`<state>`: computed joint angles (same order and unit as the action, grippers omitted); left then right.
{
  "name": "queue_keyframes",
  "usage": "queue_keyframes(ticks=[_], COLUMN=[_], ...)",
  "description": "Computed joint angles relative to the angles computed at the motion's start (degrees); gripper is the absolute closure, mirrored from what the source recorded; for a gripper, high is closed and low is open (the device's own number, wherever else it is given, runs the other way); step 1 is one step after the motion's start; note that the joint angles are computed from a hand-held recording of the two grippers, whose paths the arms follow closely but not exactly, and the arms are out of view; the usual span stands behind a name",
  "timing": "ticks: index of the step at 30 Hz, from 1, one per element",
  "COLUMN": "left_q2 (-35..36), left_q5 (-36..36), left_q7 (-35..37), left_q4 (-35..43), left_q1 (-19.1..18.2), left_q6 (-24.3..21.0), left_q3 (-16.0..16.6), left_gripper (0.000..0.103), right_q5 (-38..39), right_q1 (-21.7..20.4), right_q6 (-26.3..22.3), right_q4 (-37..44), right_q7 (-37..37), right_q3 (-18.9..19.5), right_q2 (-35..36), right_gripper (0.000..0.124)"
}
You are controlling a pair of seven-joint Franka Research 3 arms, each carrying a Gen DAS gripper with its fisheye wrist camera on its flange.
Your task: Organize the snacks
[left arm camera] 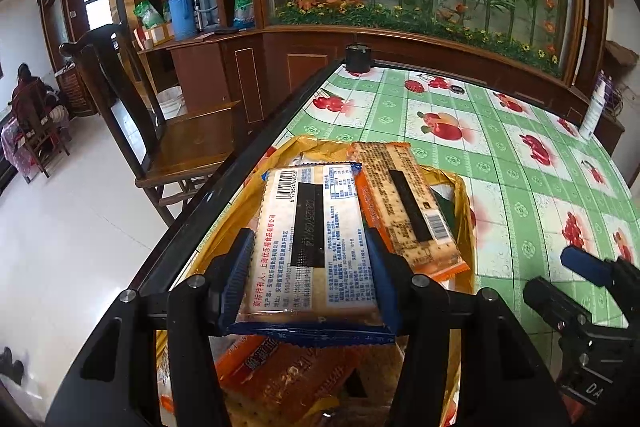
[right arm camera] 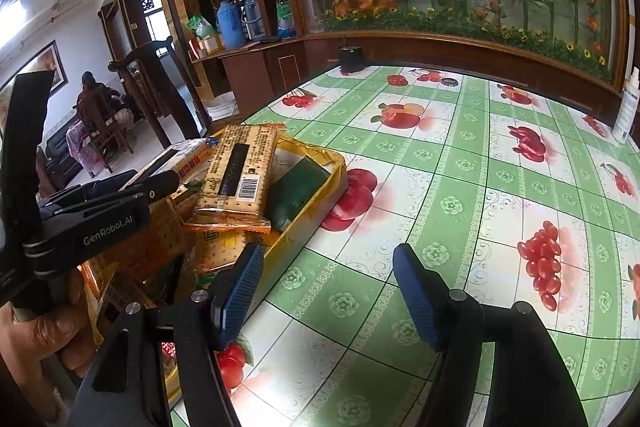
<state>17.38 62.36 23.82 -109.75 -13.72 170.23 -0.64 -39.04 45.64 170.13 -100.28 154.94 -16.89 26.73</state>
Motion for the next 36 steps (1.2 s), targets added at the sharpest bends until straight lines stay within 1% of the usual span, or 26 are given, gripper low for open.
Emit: queue_keyframes(ticks=[7, 11, 15, 19, 24, 27, 36], left_q2=[-0.9, -0.7, -0.7, -0.6, -0.4, -0.1, 0.2], left_q5=[2.7, 3.3, 3.4, 3.2, 4.0, 3.3, 4.0], left_q7=[-2.2, -2.8, -2.9, -3.0, -4.2, -4.4, -5.4], left_q4=[-1.2, -1.1, -0.9, -1.0, -0.6, -0.3, 0.2], left_q1=[-0.4, -0.2, 0.0, 0.1, -0.3, 0.0, -0.3], left_q6=[0.2, 0.2, 0.0, 0.1, -0.7, -0.6, -0.5], left_q3=[0.2, 0.0, -0.3, -0.4, -0.2, -0.5, -0.1], left_gripper=[0.049, 0.049, 0.05, 0.05, 0.049, 0.049, 0.049], right_q5=[-0.1, 0.1, -1.3, -2.9, -5.1, -6.8, -9.3], right_q1=[0.5, 0.5, 1.2, 1.1, 0.3, -0.3, -2.4], right_q6=[0.2, -0.2, -0.5, -1.2, -2.3, -3.2, -3.7], right_q4=[-0.3, -0.3, -0.7, -0.9, -0.9, -1.0, -0.5], right_q7=[0.9, 0.4, 1.6, 3.0, 4.6, 5.9, 7.3], right_q3=[-0.5, 0.0, -0.6, -0.3, 0.8, 1.6, 4.3], right_q2=[-0.1, -0.2, -0.8, -1.3, -1.9, -2.2, -2.4], right_gripper=[0.055, 0.055, 0.055, 0.055, 0.054, 0.051, 0.051])
